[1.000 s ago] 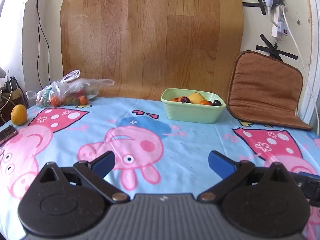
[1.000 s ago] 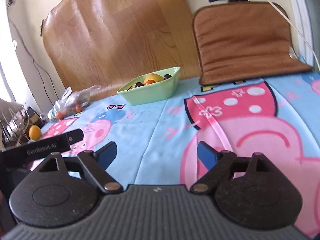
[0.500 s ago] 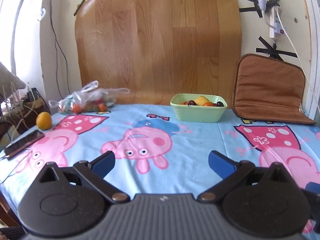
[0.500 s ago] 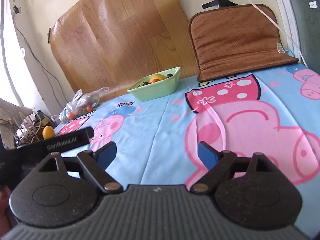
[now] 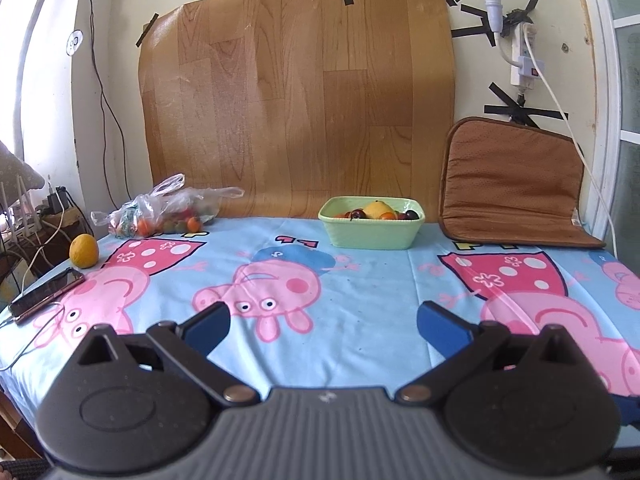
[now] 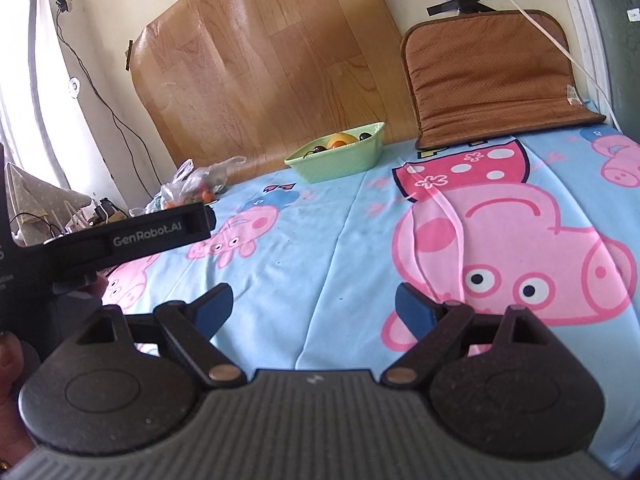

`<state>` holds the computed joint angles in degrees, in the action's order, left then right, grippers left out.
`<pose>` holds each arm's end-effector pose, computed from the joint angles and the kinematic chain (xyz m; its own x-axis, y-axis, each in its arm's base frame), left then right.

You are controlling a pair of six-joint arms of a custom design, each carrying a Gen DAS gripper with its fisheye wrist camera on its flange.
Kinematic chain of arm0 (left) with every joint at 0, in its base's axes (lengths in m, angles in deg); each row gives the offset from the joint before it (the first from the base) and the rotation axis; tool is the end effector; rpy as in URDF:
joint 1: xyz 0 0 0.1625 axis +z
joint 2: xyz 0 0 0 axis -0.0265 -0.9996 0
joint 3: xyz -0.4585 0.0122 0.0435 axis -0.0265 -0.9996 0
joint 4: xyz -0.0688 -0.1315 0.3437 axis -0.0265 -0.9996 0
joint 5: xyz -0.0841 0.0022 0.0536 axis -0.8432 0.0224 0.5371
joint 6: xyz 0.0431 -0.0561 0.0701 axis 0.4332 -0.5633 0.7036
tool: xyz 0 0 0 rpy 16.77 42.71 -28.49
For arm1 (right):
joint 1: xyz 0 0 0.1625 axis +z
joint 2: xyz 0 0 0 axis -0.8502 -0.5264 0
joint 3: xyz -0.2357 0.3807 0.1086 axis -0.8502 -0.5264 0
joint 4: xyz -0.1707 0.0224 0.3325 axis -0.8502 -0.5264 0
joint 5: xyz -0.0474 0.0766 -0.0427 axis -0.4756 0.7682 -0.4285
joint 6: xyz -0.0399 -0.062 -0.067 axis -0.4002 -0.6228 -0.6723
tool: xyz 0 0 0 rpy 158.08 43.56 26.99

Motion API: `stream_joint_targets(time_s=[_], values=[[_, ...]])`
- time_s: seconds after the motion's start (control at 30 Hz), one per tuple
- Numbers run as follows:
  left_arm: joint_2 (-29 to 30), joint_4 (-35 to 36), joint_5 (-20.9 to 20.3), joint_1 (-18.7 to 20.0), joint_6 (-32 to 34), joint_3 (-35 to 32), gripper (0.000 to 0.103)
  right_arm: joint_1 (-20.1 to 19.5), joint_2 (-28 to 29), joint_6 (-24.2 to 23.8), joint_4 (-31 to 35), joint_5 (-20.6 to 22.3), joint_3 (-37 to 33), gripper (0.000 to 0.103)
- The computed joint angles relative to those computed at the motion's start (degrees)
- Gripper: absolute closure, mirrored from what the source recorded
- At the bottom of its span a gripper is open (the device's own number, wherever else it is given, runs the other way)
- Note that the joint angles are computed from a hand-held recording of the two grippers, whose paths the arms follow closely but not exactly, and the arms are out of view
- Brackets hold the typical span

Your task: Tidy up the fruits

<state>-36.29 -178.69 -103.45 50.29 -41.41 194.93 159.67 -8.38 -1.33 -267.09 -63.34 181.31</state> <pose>-0.1958 -0.5288 0.1601 -0.6517 0.2605 -0.7123 0.7470 0.3831 -0.5433 0.1907 -0.4537 0.0513 -0.9265 0.0505 0.3729 -0.3272 0.3814 -0.8646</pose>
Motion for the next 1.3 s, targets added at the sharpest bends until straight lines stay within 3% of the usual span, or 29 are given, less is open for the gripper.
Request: stream_joint_targets(time_s=[1.03, 1.3], values=[[-0.88, 4.73, -0.32, 1.07, -3.44, 0.35, 0.000, 0.17, 1.54, -1.58, -2.64, -2.11, -1.30, 0.013], [-1.51, 4.25, -3.16, 1.36, -2.68, 1.23, 0.000, 0.16, 1.62, -1.73, -2.78, -2.17, -1.33, 0.013]])
